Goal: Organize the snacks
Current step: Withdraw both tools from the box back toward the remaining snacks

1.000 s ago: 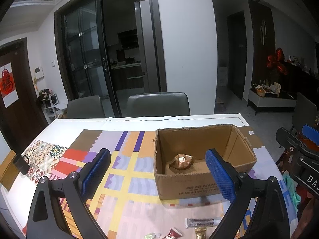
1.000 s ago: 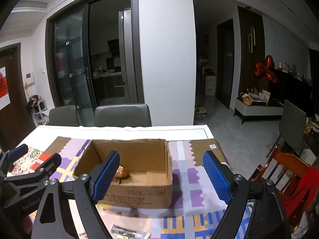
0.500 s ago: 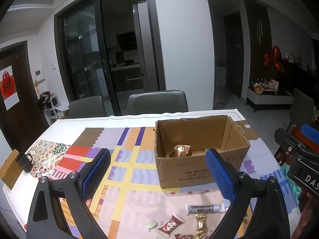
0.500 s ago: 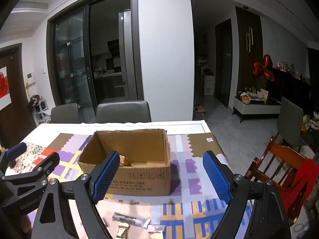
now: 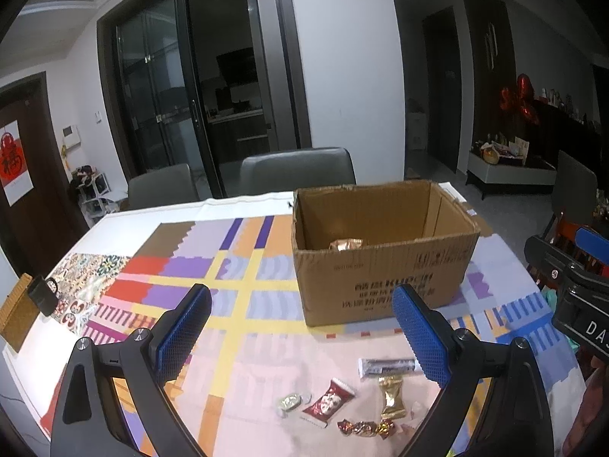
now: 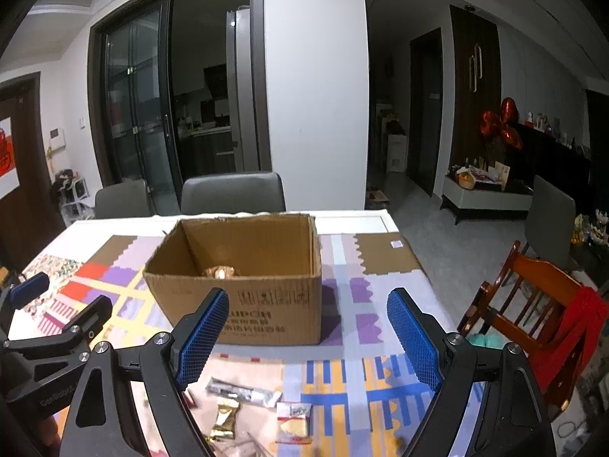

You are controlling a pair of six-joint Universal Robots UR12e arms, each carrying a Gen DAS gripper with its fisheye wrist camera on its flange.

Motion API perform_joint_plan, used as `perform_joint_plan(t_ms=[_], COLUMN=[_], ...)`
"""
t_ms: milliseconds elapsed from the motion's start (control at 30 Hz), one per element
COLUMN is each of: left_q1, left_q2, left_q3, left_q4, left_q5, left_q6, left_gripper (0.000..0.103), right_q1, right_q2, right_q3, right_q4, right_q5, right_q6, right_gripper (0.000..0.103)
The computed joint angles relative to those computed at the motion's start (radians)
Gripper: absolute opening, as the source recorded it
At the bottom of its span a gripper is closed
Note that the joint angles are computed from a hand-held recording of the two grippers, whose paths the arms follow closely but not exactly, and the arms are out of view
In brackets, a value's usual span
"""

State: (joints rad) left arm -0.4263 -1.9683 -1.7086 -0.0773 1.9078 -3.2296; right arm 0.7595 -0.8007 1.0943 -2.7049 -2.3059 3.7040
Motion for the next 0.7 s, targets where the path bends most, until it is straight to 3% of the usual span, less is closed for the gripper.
perform_joint_plan(t_ms=[700], left_q1=[0.005], left_q2=[0.004], left_q3=[-0.081], left_q4=[0.011], left_q5=[-0.044], left_q6=[0.01], left_gripper=[0.097], right_q1=[0.009], right_q2=[-0.001], right_q3=[0.044], right_q4=[0.081], right_q5=[0.052], right_q6=[0.075], right_gripper=[0.086])
